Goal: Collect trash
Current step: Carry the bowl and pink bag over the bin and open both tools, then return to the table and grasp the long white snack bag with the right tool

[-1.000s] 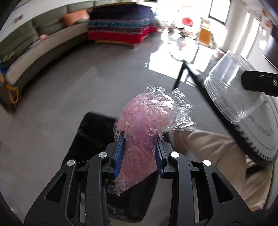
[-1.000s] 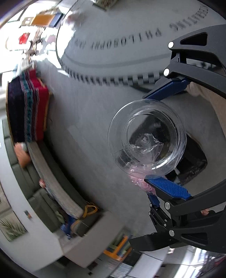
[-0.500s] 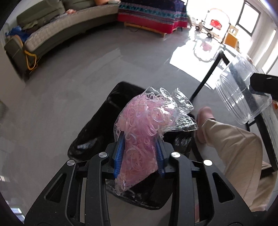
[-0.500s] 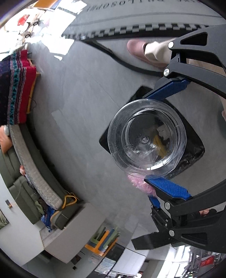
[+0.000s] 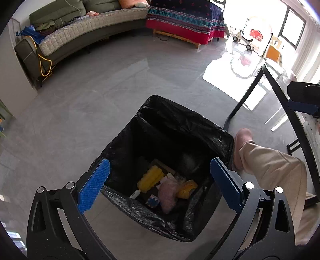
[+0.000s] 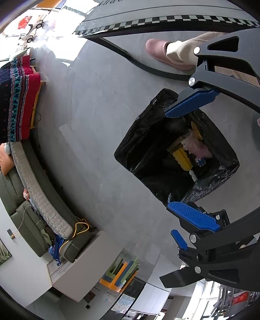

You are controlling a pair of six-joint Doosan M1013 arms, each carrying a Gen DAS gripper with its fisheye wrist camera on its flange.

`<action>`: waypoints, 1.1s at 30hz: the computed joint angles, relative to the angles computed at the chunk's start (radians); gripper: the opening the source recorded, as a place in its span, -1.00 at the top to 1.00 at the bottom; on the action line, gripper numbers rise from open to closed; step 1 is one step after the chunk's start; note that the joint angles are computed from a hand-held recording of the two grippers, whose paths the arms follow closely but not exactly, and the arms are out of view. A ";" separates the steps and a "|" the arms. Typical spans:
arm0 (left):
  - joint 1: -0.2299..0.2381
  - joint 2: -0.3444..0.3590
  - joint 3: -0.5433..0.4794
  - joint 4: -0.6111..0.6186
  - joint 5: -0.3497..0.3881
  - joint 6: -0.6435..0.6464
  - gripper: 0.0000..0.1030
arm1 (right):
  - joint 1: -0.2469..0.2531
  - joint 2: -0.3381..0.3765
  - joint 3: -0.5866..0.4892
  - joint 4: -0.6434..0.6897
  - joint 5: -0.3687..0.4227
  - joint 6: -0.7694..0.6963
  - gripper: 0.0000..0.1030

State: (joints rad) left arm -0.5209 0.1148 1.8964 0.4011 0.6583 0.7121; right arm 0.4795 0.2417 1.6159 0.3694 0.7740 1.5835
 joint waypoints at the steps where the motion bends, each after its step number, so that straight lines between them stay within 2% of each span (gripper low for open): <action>1: -0.002 0.001 -0.002 0.000 0.003 0.001 -0.88 | 0.000 0.000 0.000 0.001 0.000 -0.001 -0.68; 9: -0.015 0.014 -0.036 -0.014 0.016 0.046 -0.88 | -0.026 -0.023 0.023 0.038 -0.012 -0.030 -0.68; 13: -0.030 0.030 -0.073 -0.042 0.009 0.090 -0.88 | -0.035 -0.056 0.047 -0.039 -0.057 0.012 -0.69; 14: -0.034 0.035 -0.082 -0.046 0.009 0.100 -0.88 | -0.040 -0.063 0.053 -0.045 -0.064 0.016 -0.75; 17: -0.053 0.059 -0.128 -0.055 0.018 0.147 -0.88 | -0.065 -0.088 0.077 -0.045 -0.091 0.023 -0.75; 19: -0.064 0.075 -0.155 -0.067 0.019 0.178 -0.88 | -0.080 -0.102 0.089 -0.091 -0.096 0.072 -0.76; 21: -0.075 0.092 -0.185 -0.085 0.022 0.214 -0.88 | -0.112 -0.117 0.107 -0.048 -0.101 0.060 -0.80; 23: -0.083 0.107 -0.209 -0.097 0.027 0.243 -0.88 | -0.143 -0.127 0.120 0.002 -0.098 0.048 -0.95; 25: -0.097 0.127 -0.242 -0.103 0.034 0.275 -0.88 | -0.175 -0.146 0.144 0.044 -0.128 0.035 -0.95; 27: -0.110 0.146 -0.273 -0.112 0.040 0.309 -0.88 | -0.203 -0.167 0.165 0.030 -0.167 0.065 -0.95; 33: -0.146 0.213 -0.381 -0.150 0.064 0.426 -0.88 | -0.283 -0.209 0.207 -0.021 -0.205 0.120 -0.95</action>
